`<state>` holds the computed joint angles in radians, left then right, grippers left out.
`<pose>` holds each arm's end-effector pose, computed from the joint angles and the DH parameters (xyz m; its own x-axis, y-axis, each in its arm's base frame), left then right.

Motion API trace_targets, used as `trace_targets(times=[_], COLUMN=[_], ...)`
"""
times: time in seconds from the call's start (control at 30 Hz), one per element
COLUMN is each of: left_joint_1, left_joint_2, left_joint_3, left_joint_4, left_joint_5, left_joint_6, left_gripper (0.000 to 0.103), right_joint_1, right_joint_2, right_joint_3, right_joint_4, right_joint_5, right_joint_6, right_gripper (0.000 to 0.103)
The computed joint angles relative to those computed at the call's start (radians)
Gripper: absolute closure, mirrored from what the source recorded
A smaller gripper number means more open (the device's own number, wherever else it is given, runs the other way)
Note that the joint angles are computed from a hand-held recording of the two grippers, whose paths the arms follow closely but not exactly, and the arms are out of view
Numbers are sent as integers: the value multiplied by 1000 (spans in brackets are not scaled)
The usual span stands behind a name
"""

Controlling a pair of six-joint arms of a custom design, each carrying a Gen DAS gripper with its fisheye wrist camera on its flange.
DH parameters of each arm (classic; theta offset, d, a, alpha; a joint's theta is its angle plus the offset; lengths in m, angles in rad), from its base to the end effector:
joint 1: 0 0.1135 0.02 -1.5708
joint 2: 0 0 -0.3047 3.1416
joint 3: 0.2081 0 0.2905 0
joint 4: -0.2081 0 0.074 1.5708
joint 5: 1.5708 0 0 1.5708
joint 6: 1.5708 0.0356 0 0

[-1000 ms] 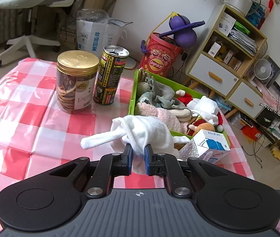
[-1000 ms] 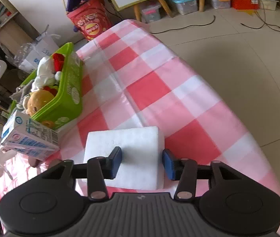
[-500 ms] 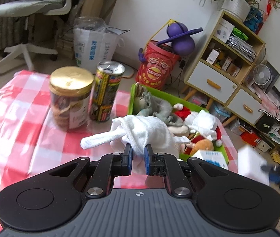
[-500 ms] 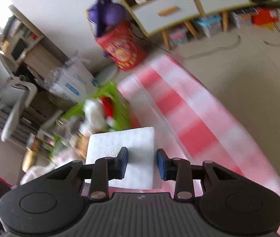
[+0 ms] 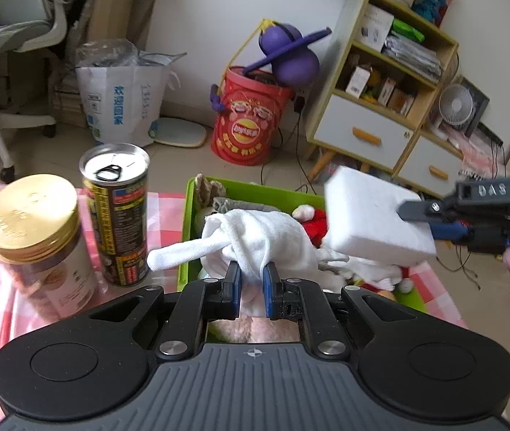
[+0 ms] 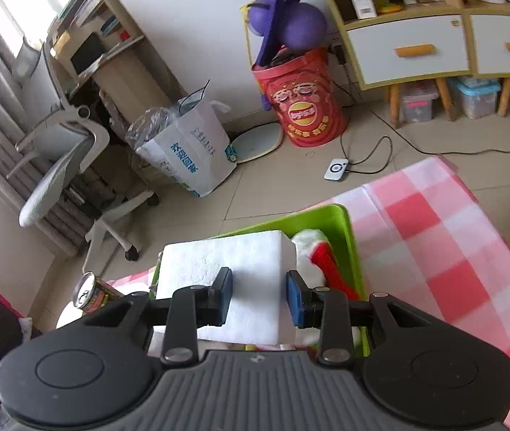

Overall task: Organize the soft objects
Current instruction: 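Lower the foam block into the green bin with the right tool and open both tools, then withdraw both open tools from the bin toward the brown discs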

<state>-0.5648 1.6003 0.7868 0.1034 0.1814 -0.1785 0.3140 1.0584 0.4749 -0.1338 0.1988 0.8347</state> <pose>0.2926 -0.1930 0.1817 -0.6559 0.2089 -0.7254 0.5341 0.8075 -0.2504 0.2142 0.0622 0.2010 -0.5392 0.5887 -0.6022 0.3551 0.8073 0.4713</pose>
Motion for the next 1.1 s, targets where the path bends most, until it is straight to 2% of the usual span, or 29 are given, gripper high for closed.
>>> trace_targets(times=[0.1, 0.23, 0.5, 0.63, 0.7, 0.83, 0.9, 1.0, 1.1], left_joint_1=[-3, -11, -8, -19, -16, -6, -6, -7, -10], left_joint_2=[60, 115, 176, 165, 147, 92, 59, 1, -75], left_joint_3=[35, 67, 55, 52, 31, -26, -47, -72, -112], left_joint_4=[2, -2, 46, 43, 74, 140, 144, 127, 115], left_joint_5=[-5, -21, -53, -79, -72, -55, -54, -52, -55], left_joint_6=[21, 39, 57, 51, 43, 30, 29, 25, 29], left_gripper=[94, 94, 94, 91, 87, 70, 61, 51, 39], right_joint_1=[-11, 13, 60, 67, 73, 93, 111, 159, 207], right_joint_2=[99, 232, 365, 374, 343, 261, 230, 154, 63], right_joint_3=[30, 86, 120, 120, 102, 84, 93, 86, 71], right_joint_4=[51, 74, 93, 103, 115, 86, 36, -33, -100], right_joint_5=[-16, 20, 97, 117, 126, 158, 178, 237, 275], right_joint_6=[-43, -111, -183, -181, -176, -143, -120, -81, -28], right_gripper=[91, 91, 92, 92, 89, 82, 69, 56, 52])
